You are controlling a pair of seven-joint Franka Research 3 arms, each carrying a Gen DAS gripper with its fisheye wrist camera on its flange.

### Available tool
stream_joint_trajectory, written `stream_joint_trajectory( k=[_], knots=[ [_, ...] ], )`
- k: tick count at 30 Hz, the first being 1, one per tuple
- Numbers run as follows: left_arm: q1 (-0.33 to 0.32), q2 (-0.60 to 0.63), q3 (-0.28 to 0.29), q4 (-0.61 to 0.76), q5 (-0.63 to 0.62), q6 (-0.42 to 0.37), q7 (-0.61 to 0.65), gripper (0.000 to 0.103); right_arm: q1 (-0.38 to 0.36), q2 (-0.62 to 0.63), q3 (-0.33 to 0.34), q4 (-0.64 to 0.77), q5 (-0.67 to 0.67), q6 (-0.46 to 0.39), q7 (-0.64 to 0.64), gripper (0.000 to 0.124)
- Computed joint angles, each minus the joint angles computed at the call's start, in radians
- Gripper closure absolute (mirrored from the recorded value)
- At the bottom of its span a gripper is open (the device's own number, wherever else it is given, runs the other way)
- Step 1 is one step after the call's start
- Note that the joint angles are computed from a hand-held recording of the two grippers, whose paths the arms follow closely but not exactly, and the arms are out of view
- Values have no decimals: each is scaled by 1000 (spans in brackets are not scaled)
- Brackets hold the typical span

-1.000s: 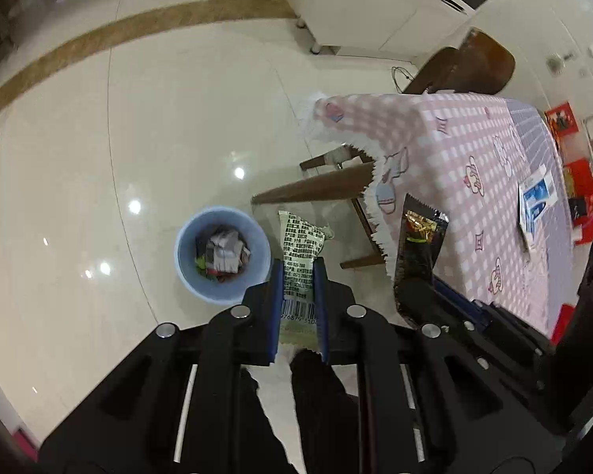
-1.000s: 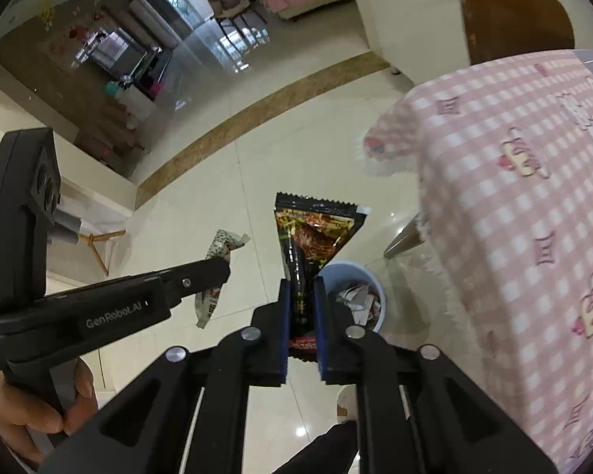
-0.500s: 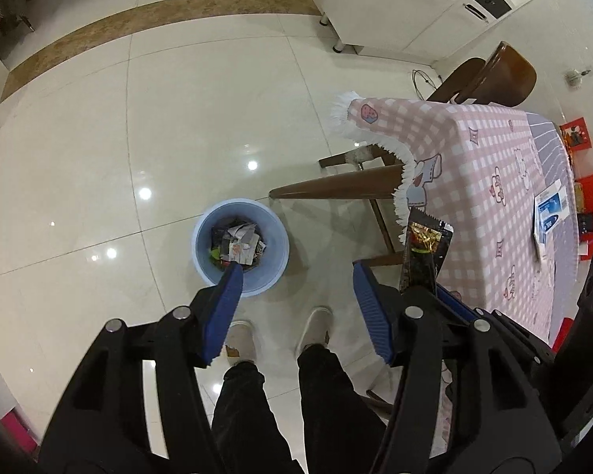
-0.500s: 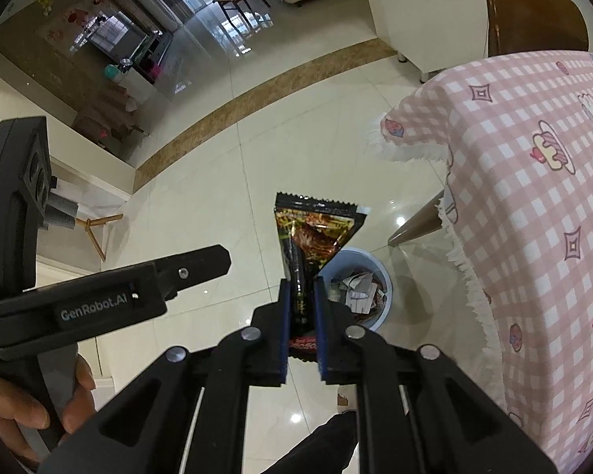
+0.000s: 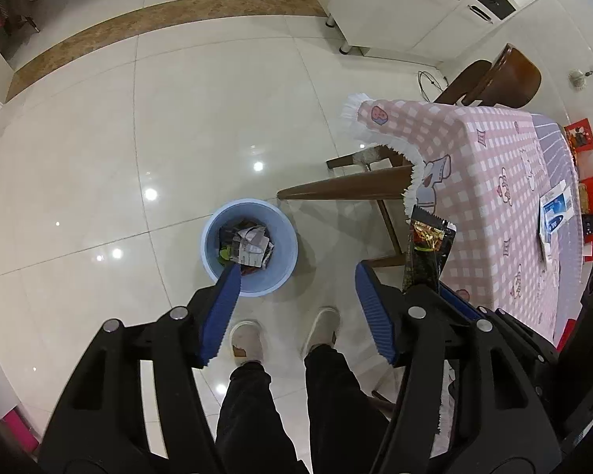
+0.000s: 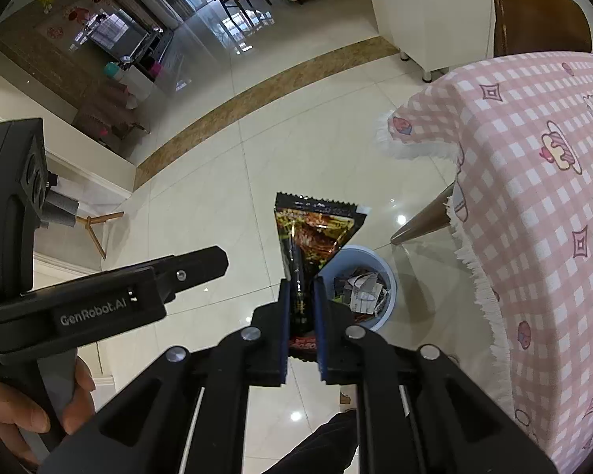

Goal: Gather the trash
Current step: 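Open the right tool to drop the black packet into the bucket, then move both open tools to the blue-and-white medicine box on the table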

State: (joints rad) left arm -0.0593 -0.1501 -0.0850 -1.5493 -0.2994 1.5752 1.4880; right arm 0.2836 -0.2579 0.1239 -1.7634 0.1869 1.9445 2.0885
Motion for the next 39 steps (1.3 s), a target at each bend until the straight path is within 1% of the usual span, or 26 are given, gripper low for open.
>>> stream_joint_trajectory(
  k=[8,15,16,18,22,25,28,33,36,39],
  knots=[
    [12,-13,7,-15,34,5,-12,36,8,27,3,20,5,5,1,113],
    [29,-17,18,-25,55,3,-33,35,20,64,0,45,19,13,-7,111],
    [32,-18,20,-26,58,3,-36,35,21,69,-3,46,26,15,-11,109],
    [36,-18,21,-27,62,2,-41,35,23,78,-5,53,33,15,-9,108],
    [43,-18,25,-21,65,-4,-53,34,23,91,-7,60,32,26,-1,95],
    [42,-14,22,-10,66,-3,-56,34,23,94,-12,61,37,32,-4,93],
    [37,-5,15,10,68,-2,-61,34,17,87,-19,54,42,37,-10,93],
    [10,43,-17,90,72,-1,-78,34,-12,46,-37,30,31,39,-17,93],
    [-15,81,-42,153,68,8,-92,34,-45,0,-56,3,18,48,-22,93],
    [-54,142,-81,248,71,19,-113,34,-96,-63,-85,-35,5,57,-23,90]
  ],
)
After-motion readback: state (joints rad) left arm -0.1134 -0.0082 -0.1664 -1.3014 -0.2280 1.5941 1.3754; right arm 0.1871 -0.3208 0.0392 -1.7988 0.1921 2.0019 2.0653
